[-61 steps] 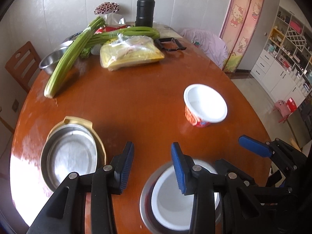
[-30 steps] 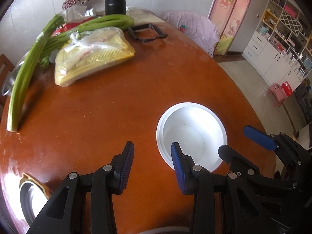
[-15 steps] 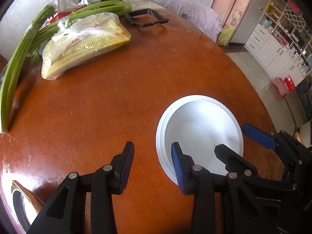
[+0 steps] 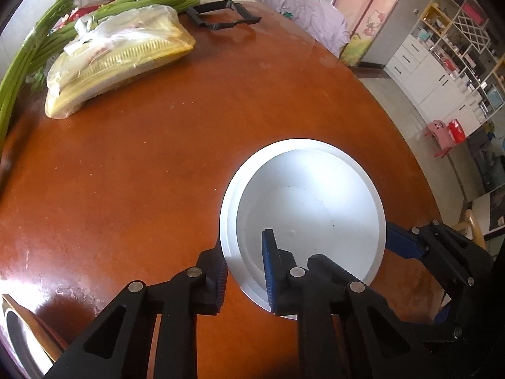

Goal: Organize plates and bowls
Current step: 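Lift the second white bowl with the left gripper over the nested bowls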

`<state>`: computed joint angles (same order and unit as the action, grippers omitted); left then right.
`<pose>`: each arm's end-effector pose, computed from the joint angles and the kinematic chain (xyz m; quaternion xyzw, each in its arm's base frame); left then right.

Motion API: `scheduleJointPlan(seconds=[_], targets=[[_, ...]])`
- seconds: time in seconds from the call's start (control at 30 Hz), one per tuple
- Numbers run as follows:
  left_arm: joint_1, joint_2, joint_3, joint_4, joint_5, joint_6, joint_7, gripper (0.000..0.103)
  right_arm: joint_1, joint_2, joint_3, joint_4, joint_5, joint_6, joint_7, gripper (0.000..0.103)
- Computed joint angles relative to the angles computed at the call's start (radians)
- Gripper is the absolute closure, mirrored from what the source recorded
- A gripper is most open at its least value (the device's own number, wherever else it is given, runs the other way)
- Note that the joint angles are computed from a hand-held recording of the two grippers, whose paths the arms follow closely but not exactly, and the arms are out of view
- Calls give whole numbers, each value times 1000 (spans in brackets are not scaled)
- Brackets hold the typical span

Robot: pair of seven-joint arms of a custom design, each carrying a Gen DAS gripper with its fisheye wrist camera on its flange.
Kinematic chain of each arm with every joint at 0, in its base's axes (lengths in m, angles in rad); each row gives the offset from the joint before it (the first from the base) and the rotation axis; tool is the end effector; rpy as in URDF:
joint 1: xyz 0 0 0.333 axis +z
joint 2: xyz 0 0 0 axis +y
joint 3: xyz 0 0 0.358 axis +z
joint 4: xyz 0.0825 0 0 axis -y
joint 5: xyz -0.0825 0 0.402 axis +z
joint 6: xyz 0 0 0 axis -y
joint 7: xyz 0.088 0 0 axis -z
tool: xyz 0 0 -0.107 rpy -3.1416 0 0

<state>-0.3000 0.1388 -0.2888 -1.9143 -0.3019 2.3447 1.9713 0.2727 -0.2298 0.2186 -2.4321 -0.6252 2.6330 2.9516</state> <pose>0.5342 -0.3527 0.4899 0.3678 -0.9077 0.2015 0.0163 0.4276 0.2493 0.4619 -0.5290 0.7943 -0.1948 0.2263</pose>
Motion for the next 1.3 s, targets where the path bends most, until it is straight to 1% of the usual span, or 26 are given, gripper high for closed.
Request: scheduleJointPlan(seconds=[0.23,0.53,0.87,1.3], targets=[[9,-21,4,-13,-25,-7,9,84,9,-2,8,10,0,-9,9,54],[19,-105,21,-67,-87,32,60,84,21,-27,36,44,-39,-48,36,54],[27,-234,68,-158,-181,44,145,83,54,-39,71,100,-86,-115,65,54],[24,-358,128,-255,-260,49,225,83,120,-24,101,175,-137,-215,101,54]])
